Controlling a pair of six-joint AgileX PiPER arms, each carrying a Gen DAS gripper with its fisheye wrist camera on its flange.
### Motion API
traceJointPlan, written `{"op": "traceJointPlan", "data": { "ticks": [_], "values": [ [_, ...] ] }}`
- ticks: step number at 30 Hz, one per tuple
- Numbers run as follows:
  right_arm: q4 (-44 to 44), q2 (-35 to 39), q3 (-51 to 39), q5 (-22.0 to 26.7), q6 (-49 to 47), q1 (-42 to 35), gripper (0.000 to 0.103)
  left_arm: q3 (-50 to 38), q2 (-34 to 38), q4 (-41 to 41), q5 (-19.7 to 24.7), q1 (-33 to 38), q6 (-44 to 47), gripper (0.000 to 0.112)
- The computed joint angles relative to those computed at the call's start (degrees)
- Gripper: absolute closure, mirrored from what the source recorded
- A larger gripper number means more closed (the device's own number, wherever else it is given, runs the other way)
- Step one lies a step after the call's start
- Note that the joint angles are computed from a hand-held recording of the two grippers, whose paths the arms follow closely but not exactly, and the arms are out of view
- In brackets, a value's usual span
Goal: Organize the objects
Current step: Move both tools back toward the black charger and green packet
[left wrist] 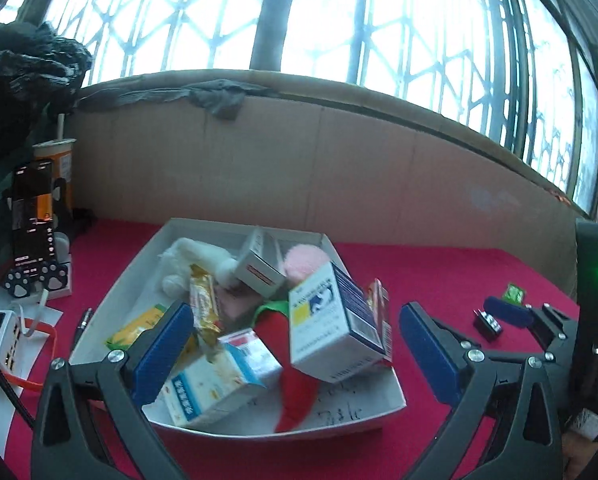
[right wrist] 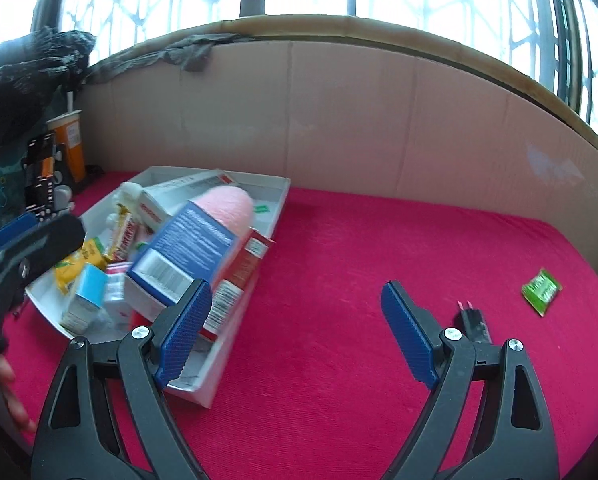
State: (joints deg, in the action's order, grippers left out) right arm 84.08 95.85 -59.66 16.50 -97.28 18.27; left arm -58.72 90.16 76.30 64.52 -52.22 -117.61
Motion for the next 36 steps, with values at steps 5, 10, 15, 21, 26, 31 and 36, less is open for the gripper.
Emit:
{"op": "traceJointPlan", "data": {
  "ticks": [5,10,15,21,26,31,36],
  "values": [
    [-0.8,1.8,-1.0,1.4,0.7,-5.4,0.016,-3.9,4.3,-1.2,-4.4,-0.4,4.2,0.009],
    [-8.0,4.8,-4.1,2.6,8.6,-11.1,0.016,-7.0,6.2,-2.9,-7.5,0.1,8.4,0.009],
    [-14.6,7.9,-8.3,3.6,16.2,-16.8,0.016,-10.0,8.5,-4.7,-13.1,1.0,13.2,0.009],
    [-35.1,15.0,-21.5,3.5,41.1,-22.9,0.016,-18.8,13.2,-14.3,-19.8,3.3,27.1,0.009],
    [-56.7,27.6,-44.2,15.2,68.2,-27.4,0.016,-27.9,19.1,-22.8,-20.9,5.0,37.9,0.009],
    [-63.6,37.5,-62.1,26.9,77.0,-26.2,0.016,-33.9,23.3,-27.4,-21.0,6.1,41.0,0.009],
    [-78.4,48.9,-83.3,34.7,93.4,-19.9,0.016,-36.3,25.3,-28.4,-20.0,6.4,40.2,0.009]
  ]
}}
